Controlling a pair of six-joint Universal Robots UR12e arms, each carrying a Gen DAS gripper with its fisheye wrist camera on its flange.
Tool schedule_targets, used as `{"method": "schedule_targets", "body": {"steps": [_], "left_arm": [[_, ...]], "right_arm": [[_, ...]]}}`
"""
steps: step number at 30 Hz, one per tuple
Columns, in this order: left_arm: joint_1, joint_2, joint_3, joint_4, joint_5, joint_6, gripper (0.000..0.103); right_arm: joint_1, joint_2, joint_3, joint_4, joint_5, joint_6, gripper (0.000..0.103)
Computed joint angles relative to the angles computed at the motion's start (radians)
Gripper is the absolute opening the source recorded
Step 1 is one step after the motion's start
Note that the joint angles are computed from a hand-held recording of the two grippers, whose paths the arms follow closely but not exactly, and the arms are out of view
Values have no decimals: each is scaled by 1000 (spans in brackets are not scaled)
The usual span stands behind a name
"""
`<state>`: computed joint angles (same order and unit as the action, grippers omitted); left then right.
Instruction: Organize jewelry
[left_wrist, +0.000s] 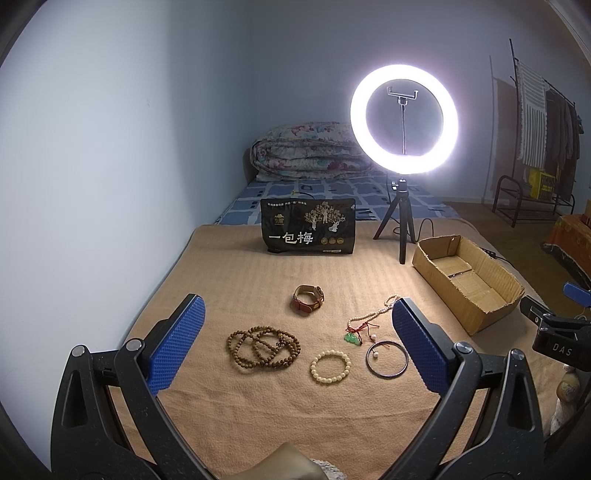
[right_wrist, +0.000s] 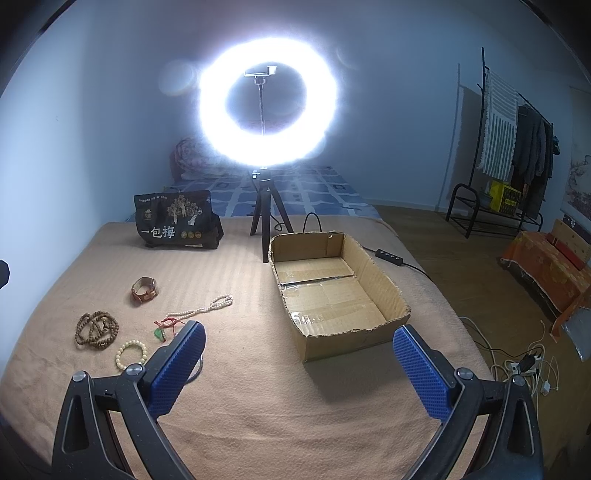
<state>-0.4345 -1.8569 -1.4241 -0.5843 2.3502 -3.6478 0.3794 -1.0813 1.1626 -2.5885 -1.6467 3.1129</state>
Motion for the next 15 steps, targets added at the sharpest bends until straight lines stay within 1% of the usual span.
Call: {"method": "schedule_targets", "body": {"steps": [15], "left_arm": [[14,3,-10,-28,-14,-24,103]], "right_arm": [[4,13,-13,27,18,-19,103]]}}
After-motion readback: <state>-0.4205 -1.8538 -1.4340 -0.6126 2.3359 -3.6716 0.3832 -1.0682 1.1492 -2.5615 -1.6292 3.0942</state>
